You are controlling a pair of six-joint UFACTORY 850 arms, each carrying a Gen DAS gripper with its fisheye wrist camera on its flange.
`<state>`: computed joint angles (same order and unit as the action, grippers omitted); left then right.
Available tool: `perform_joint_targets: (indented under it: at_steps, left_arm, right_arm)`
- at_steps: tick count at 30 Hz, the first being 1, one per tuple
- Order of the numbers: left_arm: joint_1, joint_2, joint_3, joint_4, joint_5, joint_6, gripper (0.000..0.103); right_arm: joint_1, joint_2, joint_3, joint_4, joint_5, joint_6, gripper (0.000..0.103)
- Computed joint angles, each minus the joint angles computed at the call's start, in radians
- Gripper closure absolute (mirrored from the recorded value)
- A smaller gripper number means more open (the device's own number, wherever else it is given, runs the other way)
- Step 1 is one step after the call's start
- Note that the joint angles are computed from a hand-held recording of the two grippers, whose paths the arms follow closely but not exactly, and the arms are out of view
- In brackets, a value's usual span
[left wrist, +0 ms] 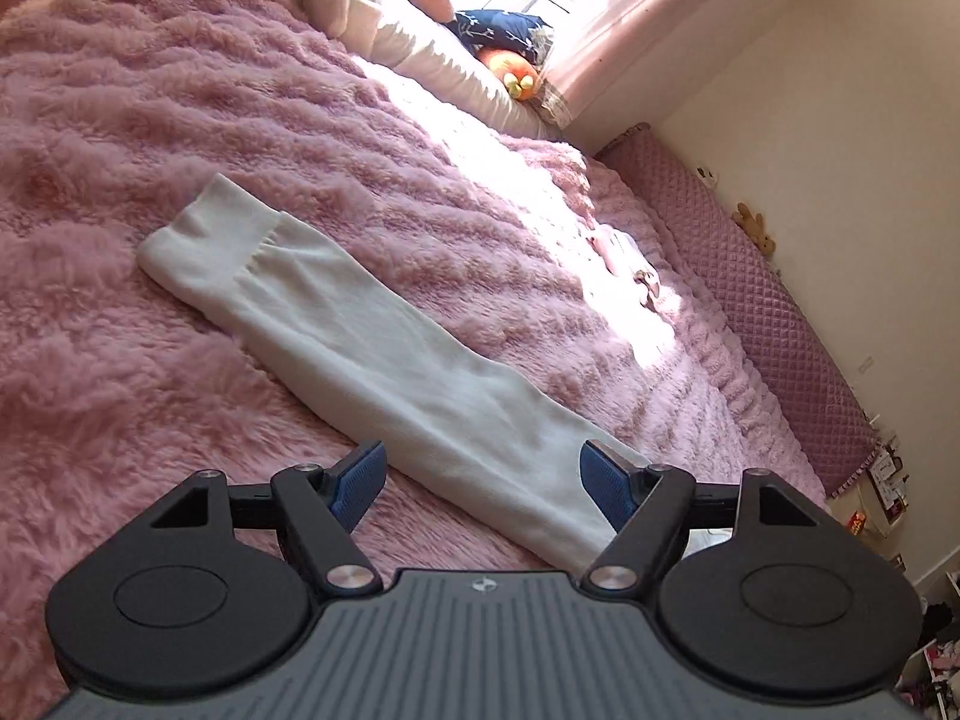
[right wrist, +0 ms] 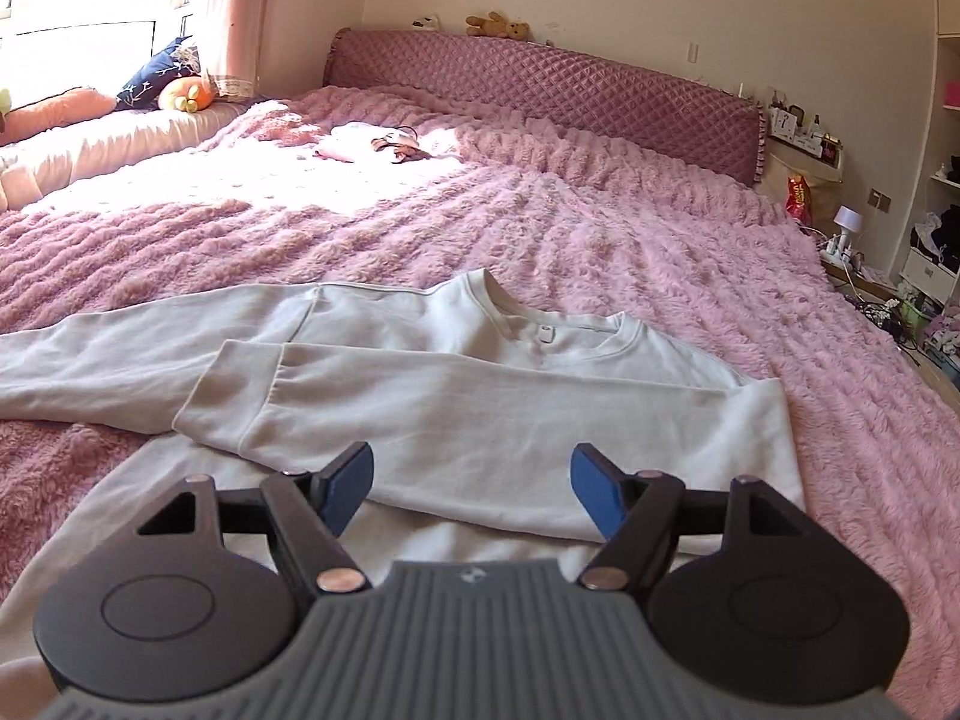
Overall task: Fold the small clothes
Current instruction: 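Grasp the other sleeve cuff with the left gripper and lift it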
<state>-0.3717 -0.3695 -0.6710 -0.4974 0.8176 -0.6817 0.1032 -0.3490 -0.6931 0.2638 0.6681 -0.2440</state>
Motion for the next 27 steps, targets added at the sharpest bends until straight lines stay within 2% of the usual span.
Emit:
perform_joint_targets:
  at_steps: [2, 6, 12, 14, 15, 16, 17, 18, 19, 23, 27]
  left_arm:
    - [0.04, 0.011, 0.043, -0.028, 0.018, -0.068, 0.017]
    - [0.124, -0.029, 0.075, 0.038, 0.093, -0.279, 0.017]
    - [0.169, -0.105, 0.03, 0.046, 0.162, -0.351, 0.022]
    - [0.189, -0.13, 0.013, 0.077, 0.188, -0.4, 0.035]
    - [0.194, -0.138, 0.008, 0.087, 0.201, -0.416, 0.038]
    - [0.195, -0.147, 0.003, 0.09, 0.218, -0.428, 0.054]
    - [0.205, -0.155, 0.003, 0.114, 0.233, -0.446, 0.078]
    - [0.211, -0.159, 0.002, 0.13, 0.239, -0.454, 0.094]
    - [0.209, -0.159, 0.002, 0.125, 0.242, -0.447, 0.099]
    - [0.179, -0.134, 0.019, 0.084, 0.29, -0.349, 0.099]
    - [0.162, -0.101, 0.023, 0.119, 0.34, -0.341, 0.099]
  right_arm:
    - [0.038, 0.002, 0.001, -0.006, -0.007, -0.002, 0.034]
    - [0.095, 0.006, 0.006, 0.028, -0.011, -0.066, 0.034]
    - [0.134, 0.008, 0.013, 0.096, -0.02, -0.158, 0.034]
    - [0.135, 0.006, 0.011, 0.105, -0.027, -0.174, 0.034]
    - [0.137, 0.005, 0.01, 0.112, -0.028, -0.183, 0.034]
    - [0.138, 0.004, 0.009, 0.116, -0.03, -0.192, 0.034]
    - [0.14, 0.002, 0.008, 0.121, -0.03, -0.199, 0.034]
    - [0.141, 0.002, 0.009, 0.123, -0.031, -0.202, 0.033]
    - [0.141, 0.001, 0.007, 0.122, -0.034, -0.204, 0.033]
    - [0.139, -0.001, 0.008, 0.119, -0.04, -0.199, 0.033]
    - [0.128, 0.006, 0.017, 0.099, -0.037, -0.179, 0.032]
